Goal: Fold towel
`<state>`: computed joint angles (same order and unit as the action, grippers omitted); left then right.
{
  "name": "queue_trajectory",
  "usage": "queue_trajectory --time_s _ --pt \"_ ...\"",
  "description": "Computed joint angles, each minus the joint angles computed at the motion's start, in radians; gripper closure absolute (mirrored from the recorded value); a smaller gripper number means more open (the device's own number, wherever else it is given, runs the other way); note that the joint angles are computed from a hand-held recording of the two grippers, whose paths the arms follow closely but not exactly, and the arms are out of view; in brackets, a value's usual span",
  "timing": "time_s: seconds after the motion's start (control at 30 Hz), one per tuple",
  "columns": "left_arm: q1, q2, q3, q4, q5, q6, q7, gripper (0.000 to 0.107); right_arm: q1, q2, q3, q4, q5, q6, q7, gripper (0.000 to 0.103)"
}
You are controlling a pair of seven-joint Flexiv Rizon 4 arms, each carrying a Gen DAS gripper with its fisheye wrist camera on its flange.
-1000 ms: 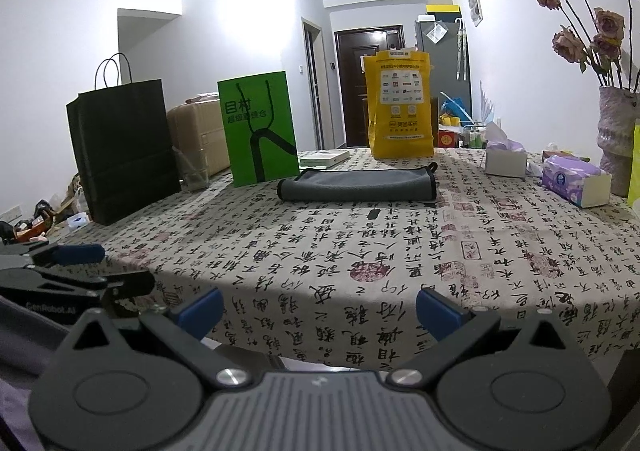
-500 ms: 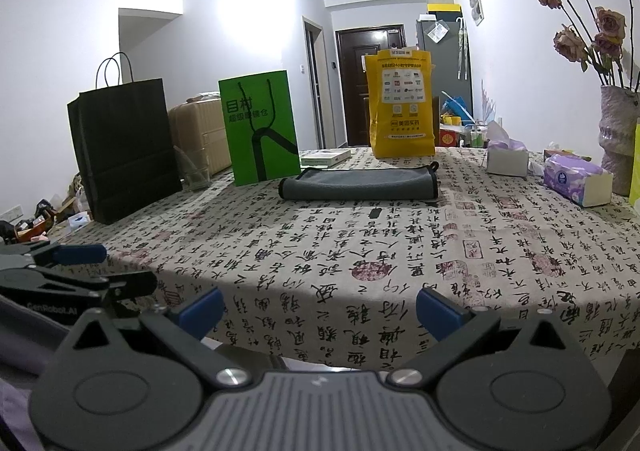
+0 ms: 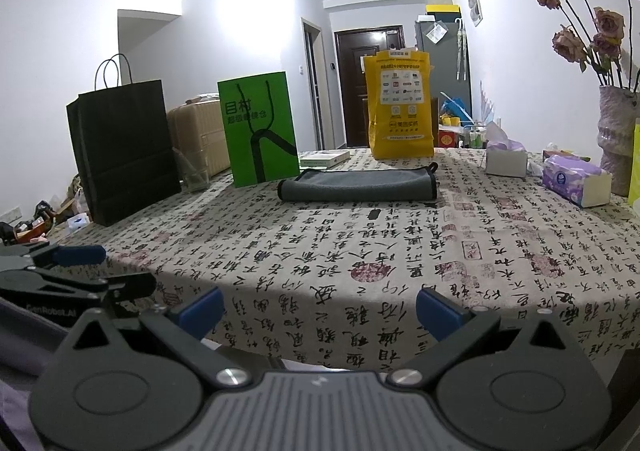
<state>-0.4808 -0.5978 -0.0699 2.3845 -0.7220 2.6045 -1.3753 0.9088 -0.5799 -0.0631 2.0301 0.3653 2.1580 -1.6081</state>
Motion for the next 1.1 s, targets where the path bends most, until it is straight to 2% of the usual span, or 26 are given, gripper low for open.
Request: queue_trajectory --time_s 0.9,1.1 --pt "0.001 -0.005 0.000 -0.003 0.002 0.006 0.003 0.004 -0.001 -0.001 0.000 -0.002 0.002 0.001 -0.004 0.000" --pt "0.018 0.005 0.002 0.003 0.035 -0.007 -0.002 0.004 -0.002 -0.003 -0.003 -0.005 0.002 -0.002 -0.003 0.000"
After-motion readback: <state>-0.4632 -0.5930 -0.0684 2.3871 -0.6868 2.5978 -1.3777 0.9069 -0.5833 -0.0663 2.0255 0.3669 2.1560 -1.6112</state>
